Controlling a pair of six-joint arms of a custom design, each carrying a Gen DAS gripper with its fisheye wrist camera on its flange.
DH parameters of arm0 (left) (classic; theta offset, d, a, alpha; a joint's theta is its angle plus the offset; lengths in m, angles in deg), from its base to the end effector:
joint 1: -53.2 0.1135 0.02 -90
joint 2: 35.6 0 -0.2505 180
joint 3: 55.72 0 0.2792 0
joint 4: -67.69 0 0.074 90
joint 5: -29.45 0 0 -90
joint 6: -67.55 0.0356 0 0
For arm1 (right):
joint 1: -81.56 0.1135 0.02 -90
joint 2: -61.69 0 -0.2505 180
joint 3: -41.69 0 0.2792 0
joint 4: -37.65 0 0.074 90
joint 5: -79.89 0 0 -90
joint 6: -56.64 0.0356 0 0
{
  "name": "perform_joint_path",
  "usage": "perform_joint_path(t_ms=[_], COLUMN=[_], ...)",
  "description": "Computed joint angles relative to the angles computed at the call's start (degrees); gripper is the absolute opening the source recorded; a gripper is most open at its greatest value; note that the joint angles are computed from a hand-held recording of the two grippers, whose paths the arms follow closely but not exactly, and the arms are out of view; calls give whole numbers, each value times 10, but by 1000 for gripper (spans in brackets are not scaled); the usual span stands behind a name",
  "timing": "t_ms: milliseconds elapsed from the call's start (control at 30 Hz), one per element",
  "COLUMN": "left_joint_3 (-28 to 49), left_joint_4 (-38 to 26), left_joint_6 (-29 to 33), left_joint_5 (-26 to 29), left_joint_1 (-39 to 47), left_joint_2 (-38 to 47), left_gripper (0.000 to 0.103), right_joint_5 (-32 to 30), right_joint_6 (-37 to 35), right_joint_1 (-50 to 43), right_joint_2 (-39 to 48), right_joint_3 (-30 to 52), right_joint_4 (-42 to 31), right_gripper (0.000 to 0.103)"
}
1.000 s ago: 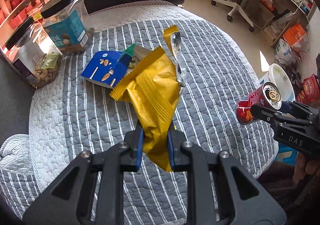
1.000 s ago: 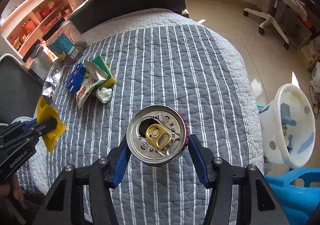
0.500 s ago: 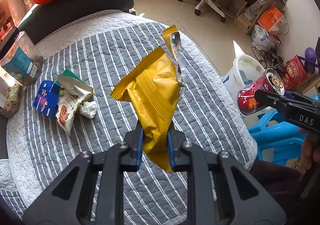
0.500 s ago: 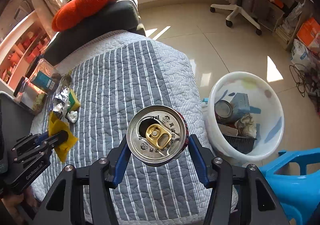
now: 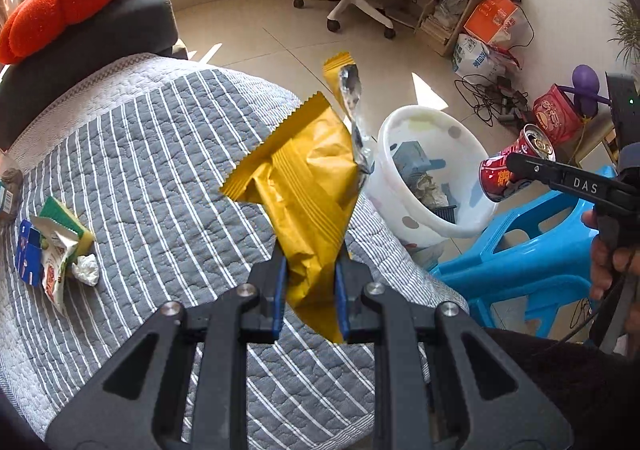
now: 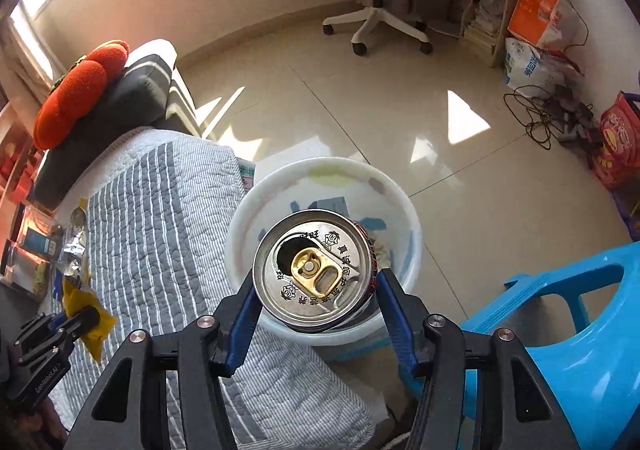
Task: Collect trash
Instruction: 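Carry the wrapper and crushed can to the wastebasket and open both tools, then move both tools back over the blue box and nut pouch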
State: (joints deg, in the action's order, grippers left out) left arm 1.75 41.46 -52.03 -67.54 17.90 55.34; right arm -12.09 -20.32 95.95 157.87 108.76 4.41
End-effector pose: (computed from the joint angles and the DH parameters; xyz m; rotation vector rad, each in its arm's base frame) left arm 0.2573 -0.1769 0.1156 0.0875 2.6197 -0.2456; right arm 0.3307 0.0861 0.1297 -0.0429 2.6734 0.2009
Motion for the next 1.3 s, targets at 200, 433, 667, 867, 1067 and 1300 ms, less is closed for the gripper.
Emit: perform_joint_path(t_ms=[200, 433, 667, 867, 1067, 1300], left_joint_3=[88, 202, 295, 311, 308, 260], left_joint_4=[1, -14, -35, -33, -62, -95], left_joint_6=[20, 33, 33, 25, 18, 24], left_joint_5=[22, 45, 42, 33, 7, -15], left_joint_1=[-20, -31, -44, -44, -40, -27], left_joint_2=[81, 185, 263, 272, 260, 213], left_gripper=[22, 22, 23, 61, 80, 102], right_joint_5=[-51, -34, -40, -50, -59, -59], right_joint_6=[-17, -51, -62, -70, -69, -61], right_joint_1=[-50, -74, -103, -129, -143, -133], right_joint_2=[8, -25, -47, -52, -58, -63], right_joint_3=[-2, -20, -39, -43, -44, -43], right_joint_4=[-1, -9, -16, -19, -24, -31], right_gripper=[63, 64, 65, 69, 71, 74])
